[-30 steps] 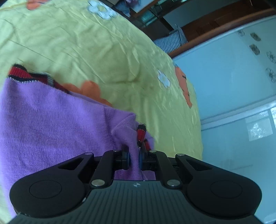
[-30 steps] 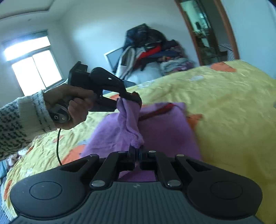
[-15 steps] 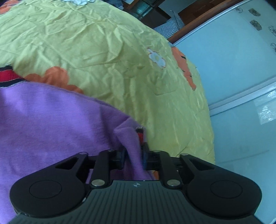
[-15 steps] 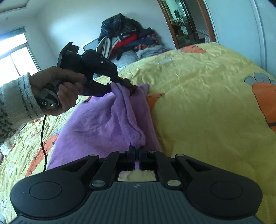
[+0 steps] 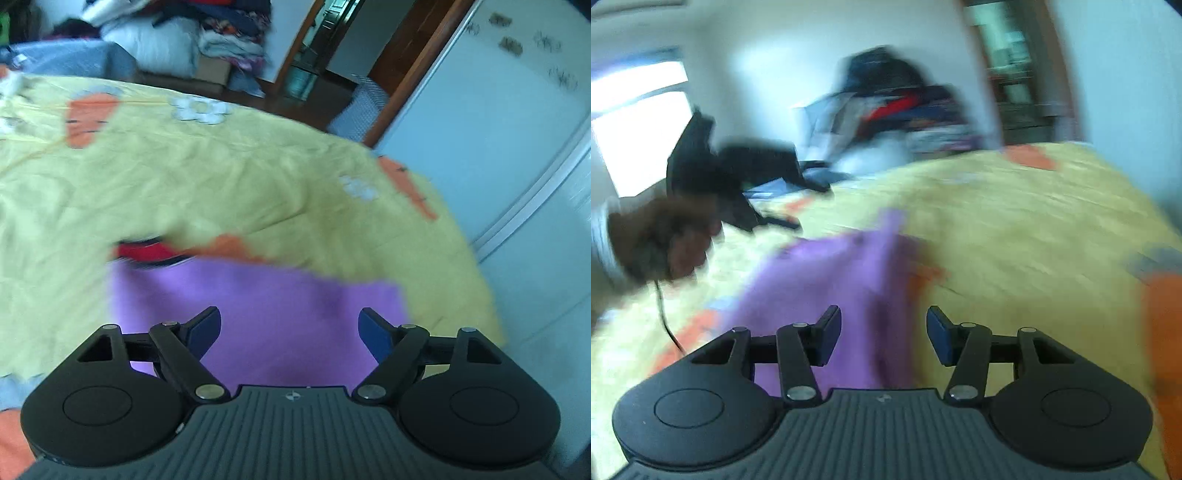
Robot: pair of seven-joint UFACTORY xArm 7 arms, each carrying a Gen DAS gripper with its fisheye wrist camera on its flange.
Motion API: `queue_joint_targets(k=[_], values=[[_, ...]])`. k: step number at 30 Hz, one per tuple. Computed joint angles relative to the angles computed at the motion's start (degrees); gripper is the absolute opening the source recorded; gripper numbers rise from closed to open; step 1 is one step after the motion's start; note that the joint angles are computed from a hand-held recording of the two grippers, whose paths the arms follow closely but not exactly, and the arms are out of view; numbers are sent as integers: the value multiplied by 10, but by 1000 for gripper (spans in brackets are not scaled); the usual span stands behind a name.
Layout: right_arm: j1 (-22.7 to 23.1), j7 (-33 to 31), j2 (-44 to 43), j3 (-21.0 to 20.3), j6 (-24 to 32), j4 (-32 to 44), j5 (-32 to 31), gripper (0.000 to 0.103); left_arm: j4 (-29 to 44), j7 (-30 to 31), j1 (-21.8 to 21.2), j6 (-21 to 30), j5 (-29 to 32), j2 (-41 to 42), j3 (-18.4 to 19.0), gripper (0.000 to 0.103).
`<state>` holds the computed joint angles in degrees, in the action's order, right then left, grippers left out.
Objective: Fold small clothes
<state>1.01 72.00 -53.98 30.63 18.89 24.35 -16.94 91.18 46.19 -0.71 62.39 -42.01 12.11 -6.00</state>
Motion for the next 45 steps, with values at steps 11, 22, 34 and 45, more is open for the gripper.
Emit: queue_joint_targets(k=[11, 22, 34, 45], values=[[-58, -151, 281, -102, -79, 96, -37, 51, -84, 56, -5, -152, 44, 7, -2, 90], [-56, -246, 352, -121, -92, 164, -45, 50, -139, 47, -18, -180, 36, -44, 3, 91], [9, -177, 245, -109, -22, 133, -89, 55, -177, 44, -14, -163, 10, -83, 21, 97], [35, -146, 161, -52, 53, 89, -56, 55, -259, 87, -10, -127, -5, -151, 54, 98]])
